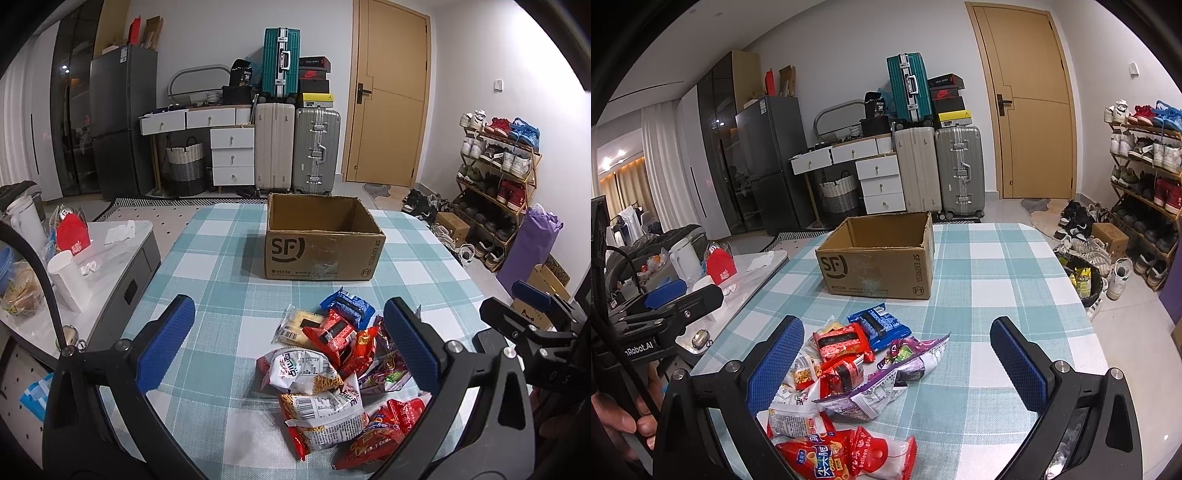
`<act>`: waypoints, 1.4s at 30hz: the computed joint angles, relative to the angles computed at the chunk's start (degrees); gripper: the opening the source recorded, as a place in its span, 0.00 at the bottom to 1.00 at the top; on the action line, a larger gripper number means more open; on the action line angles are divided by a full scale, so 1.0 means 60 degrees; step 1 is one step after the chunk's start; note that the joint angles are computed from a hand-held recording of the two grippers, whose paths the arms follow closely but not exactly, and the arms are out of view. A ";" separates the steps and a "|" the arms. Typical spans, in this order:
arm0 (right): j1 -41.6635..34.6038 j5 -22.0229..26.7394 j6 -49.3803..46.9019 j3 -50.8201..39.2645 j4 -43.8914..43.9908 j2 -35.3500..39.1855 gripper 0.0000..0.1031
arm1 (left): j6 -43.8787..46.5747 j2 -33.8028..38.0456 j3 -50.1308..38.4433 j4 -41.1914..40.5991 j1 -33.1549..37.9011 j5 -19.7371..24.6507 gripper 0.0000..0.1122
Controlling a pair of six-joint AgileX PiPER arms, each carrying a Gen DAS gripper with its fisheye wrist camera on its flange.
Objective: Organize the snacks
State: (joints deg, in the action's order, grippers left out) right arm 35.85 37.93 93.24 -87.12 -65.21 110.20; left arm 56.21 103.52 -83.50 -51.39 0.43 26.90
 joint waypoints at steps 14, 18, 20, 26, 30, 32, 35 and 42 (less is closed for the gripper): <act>0.0087 0.0022 0.0074 -0.0056 -0.0057 0.0060 1.00 | -0.0179 0.0016 0.0080 0.0333 -0.0007 -0.0051 0.91; 0.0175 0.0105 0.0072 -0.0168 -0.0043 0.0134 1.00 | -0.0780 0.0066 -0.0058 0.0950 0.0005 0.0137 0.91; 0.0152 0.0082 0.0072 -0.0112 -0.0043 0.0090 1.00 | -0.0965 0.0080 -0.0117 0.1120 0.0000 0.0230 0.91; 0.0078 -0.0644 -0.0003 0.0032 -0.0075 0.0154 1.00 | -0.2462 0.0326 -0.0736 0.2713 0.0073 0.0967 0.91; -0.0148 -0.2296 -0.0095 0.0688 -0.0045 0.0092 1.00 | -0.2602 0.0520 -0.0950 0.2822 0.0232 0.1207 0.91; -0.0149 -0.2768 0.0018 0.0951 -0.0159 0.0150 1.00 | -0.2535 0.0648 -0.0962 0.2724 0.0284 0.1123 0.91; -0.0069 -0.3187 0.0381 0.1361 -0.0515 0.0195 1.00 | -0.2659 0.0773 -0.1003 0.2952 0.0307 0.0997 0.91; 0.0208 -0.4035 0.1119 0.1907 -0.1270 0.0511 1.00 | -0.2086 0.0876 -0.0779 0.2934 0.0414 0.0262 0.91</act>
State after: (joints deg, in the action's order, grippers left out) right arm 37.09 13.72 99.95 -75.68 -72.83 113.27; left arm 43.69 108.78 -88.17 -33.79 2.92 28.47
